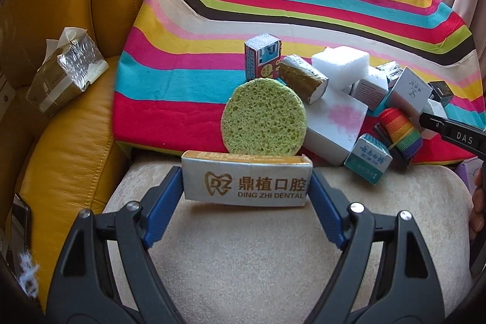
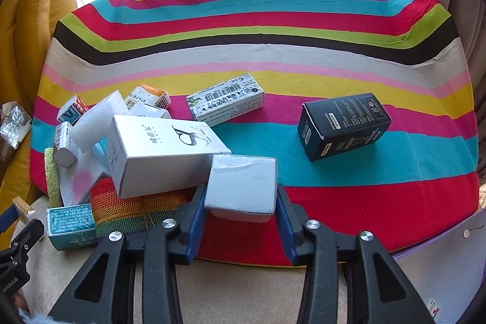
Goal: Organize objects
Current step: 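Grasp the gold-topped DING ZHI DENTAL box with the left tool while the right tool grasps a plain white box, then carry both boxes into the purple box and open both tools to release them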
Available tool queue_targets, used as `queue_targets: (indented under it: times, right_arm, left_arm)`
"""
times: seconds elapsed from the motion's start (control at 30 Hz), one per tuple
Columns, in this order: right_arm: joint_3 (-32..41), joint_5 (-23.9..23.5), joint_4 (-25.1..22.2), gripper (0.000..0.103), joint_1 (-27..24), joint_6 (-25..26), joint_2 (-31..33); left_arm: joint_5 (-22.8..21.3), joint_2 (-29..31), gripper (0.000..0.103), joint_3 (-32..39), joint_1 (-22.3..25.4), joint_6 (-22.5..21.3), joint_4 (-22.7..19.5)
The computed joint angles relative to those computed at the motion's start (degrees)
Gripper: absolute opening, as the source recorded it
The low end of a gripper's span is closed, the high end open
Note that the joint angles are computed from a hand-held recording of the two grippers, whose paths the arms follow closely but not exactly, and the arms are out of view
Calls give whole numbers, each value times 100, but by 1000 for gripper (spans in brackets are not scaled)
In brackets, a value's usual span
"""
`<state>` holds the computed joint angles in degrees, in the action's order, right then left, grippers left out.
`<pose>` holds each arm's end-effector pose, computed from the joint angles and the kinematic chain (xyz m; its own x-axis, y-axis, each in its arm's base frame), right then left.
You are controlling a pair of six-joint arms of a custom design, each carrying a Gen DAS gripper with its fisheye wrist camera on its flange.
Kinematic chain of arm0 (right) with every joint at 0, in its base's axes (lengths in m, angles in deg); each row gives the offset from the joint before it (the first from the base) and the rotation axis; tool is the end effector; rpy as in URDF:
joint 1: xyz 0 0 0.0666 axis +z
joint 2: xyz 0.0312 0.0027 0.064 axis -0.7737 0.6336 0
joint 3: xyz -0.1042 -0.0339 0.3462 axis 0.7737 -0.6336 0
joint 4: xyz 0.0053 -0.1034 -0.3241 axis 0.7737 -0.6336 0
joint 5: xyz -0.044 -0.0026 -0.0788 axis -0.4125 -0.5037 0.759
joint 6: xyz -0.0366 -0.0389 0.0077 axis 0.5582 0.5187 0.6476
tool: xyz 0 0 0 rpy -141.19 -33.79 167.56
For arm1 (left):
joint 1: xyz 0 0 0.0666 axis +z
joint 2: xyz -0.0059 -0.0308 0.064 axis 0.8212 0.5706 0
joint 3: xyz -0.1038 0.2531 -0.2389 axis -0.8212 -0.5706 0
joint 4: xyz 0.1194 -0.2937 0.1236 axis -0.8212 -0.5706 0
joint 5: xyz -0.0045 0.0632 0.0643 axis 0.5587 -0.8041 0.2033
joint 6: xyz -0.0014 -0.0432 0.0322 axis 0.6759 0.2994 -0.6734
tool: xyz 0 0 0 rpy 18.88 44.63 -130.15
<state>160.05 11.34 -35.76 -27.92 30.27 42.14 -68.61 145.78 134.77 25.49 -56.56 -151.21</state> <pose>0.5244 0.2159 0.4411 -0.8417 -0.0211 -0.5395 -0.0832 0.9924 0.0910 0.4304 -0.2307 0.4474 -0.8012 -0.0963 -0.5906 -0.1368 0.9903 0.0240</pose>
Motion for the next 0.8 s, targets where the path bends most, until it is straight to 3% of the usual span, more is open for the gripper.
queue_targets:
  times: [0.8]
  right_arm:
    - [-2198, 293, 1049, 43, 138, -29, -1797]
  left_arm:
    - [-427, -92, 84, 137, -629, 417, -305]
